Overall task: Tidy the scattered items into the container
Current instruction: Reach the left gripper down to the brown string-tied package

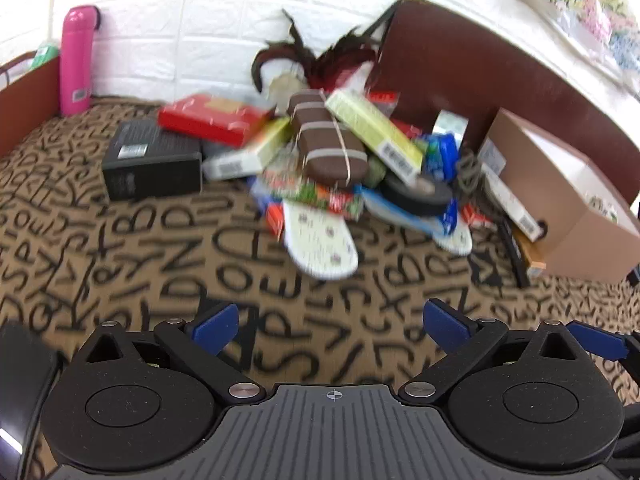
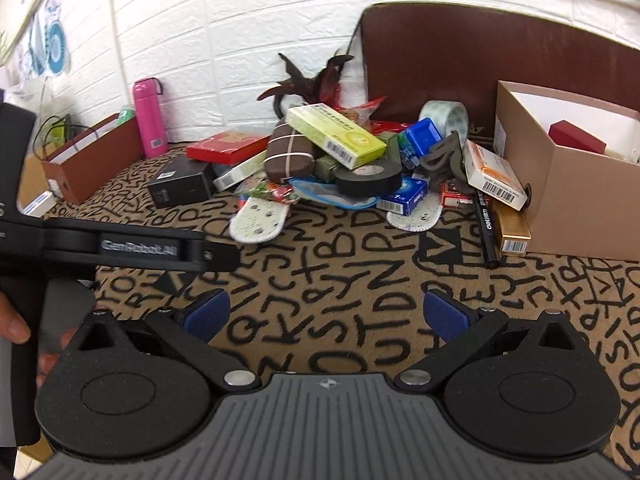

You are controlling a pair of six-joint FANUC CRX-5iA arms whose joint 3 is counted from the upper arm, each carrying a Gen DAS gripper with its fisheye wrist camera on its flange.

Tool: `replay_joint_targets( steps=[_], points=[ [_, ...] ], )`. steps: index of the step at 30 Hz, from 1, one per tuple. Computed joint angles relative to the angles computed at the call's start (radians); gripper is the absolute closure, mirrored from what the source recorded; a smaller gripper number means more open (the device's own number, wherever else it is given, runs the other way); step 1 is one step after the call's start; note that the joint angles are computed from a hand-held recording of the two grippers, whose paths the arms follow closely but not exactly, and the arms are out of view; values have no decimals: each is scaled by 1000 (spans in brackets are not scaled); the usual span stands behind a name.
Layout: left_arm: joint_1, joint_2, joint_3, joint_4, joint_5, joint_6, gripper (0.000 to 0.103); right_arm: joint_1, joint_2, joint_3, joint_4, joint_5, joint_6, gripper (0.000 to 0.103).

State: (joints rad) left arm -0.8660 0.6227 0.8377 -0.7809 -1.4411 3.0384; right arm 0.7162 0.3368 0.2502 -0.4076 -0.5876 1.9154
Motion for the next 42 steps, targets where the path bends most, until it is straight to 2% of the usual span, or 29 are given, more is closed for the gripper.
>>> replay_joint_targets(
  steps=[7,10,17,22,25,28,30,32,36,38,42],
  points=[
    [54,-26,-4,-62,41,-52,2,6,82,104,45,71,7,1],
    [94,-30,-14,-55,85,-66,9,3,138,185,15,67,48,3],
    [198,-51,-77,26,227,-83,19,1,297,428,-71,-53,168,20],
    [248,-25,-44,70,239,-211,20,11,411,603,-97,-159,189,32],
    [277,-19,-43,117,277,-287,20,21,463,676,-102,-193,200,33],
    [296,4,-13,141,268,-356,27,30,505,734,-98,-210,195,33],
    [314,-1,-29,168,304,-376,33,36,531,772,-87,-219,178,33],
    [330,-13,-58,200,348,-380,35,47,552,793,-59,-204,159,34],
    [336,-18,-74,215,369,-402,37,58,580,816,-31,-183,145,34],
    [336,-28,-89,229,374,-394,37,62,563,783,-26,-161,154,35],
    [304,-40,-97,231,359,-346,39,50,518,733,-61,-194,172,35]
  ],
)
